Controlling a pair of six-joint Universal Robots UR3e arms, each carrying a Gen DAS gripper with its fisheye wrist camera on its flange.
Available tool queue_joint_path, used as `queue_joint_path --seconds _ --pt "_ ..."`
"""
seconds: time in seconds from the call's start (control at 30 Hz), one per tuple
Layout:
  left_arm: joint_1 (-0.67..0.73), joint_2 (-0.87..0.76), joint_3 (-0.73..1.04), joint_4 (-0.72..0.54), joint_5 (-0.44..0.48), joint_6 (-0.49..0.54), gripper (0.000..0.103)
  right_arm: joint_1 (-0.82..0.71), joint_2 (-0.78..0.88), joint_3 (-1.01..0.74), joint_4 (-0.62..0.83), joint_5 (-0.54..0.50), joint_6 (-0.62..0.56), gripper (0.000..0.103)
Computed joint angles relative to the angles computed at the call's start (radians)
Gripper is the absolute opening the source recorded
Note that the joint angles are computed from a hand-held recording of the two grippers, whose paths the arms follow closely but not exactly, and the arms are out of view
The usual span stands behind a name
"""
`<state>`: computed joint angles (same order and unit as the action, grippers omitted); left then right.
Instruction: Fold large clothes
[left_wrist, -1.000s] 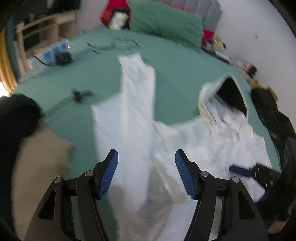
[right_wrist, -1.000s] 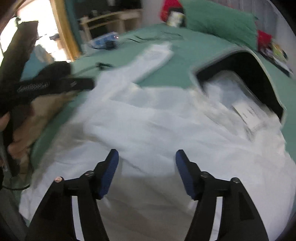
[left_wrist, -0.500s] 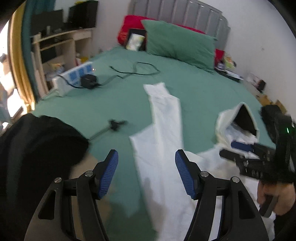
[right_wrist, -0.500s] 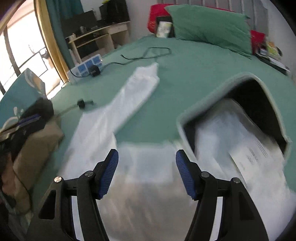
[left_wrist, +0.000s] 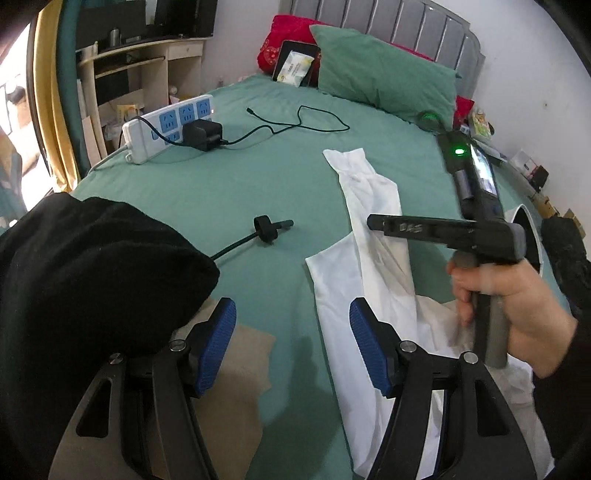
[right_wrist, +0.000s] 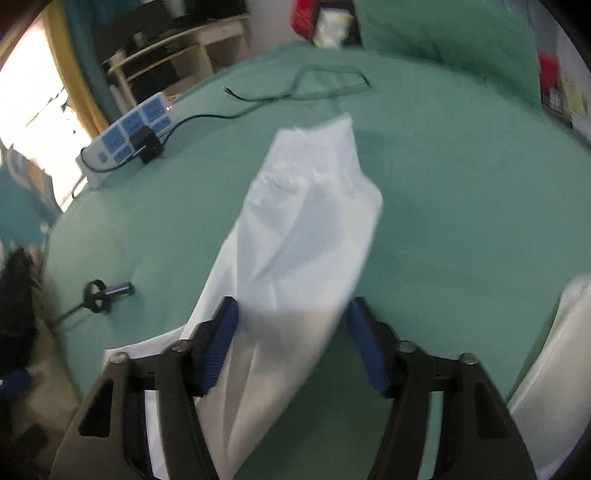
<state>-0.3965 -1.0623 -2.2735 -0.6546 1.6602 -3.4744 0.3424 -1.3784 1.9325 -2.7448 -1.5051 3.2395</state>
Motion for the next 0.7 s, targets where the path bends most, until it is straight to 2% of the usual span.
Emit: queue_joint_path --seconds 0.03,0.07,0.13,0.23,0.33,0.37,0.4,0.47,0.53,0.63,0.7 --pt "0.007 0.007 -0.002 -0.005 -0.010 0.004 0.067 0.010 0.009 -0.013 0.002 -0.011 -0.009 0.010" --pt "0.011 0.012 -0.006 -0.006 -0.017 0.003 0.067 0.006 0.007 -0.018 0.016 0.004 -0.017 0.003" --pt "0.011 0.008 -0.011 0.000 -0.012 -0.007 0.067 0.000 -0.007 -0.030 0.063 0.005 -0.019 0.003" --pt "0.007 0.003 -0.024 0.033 0.002 -0.025 0.067 0.017 -0.036 -0.056 0.126 -0.077 0.009 0.005" --pt "-0.015 -0.031 -0.045 0.108 0.054 -0.047 0.067 0.023 -0.058 -0.060 0.115 -0.091 0.014 0.012" --pt "-0.035 -0.065 -0.038 0.122 0.092 -0.058 0.067 0.032 -0.051 -0.068 0.105 -0.100 0.008 0.021" --pt "-0.041 -0.083 -0.032 0.124 0.107 -0.057 0.067 0.039 -0.038 -0.079 0.092 -0.102 0.001 0.037" --pt "-0.064 -0.111 -0.027 0.146 0.135 -0.056 0.067 0.049 0.006 -0.117 0.074 -0.072 -0.012 0.054" --pt "-0.059 -0.105 -0.032 0.147 0.129 -0.045 0.067 0.076 0.058 -0.168 0.062 -0.099 -0.005 0.055" --pt "-0.034 -0.076 -0.045 0.141 0.096 -0.036 0.067 0.123 0.145 -0.256 0.044 -0.150 -0.058 0.055" --pt "-0.019 -0.061 -0.049 0.134 0.075 -0.026 0.067 0.129 0.228 -0.360 0.121 -0.162 -0.079 0.054"
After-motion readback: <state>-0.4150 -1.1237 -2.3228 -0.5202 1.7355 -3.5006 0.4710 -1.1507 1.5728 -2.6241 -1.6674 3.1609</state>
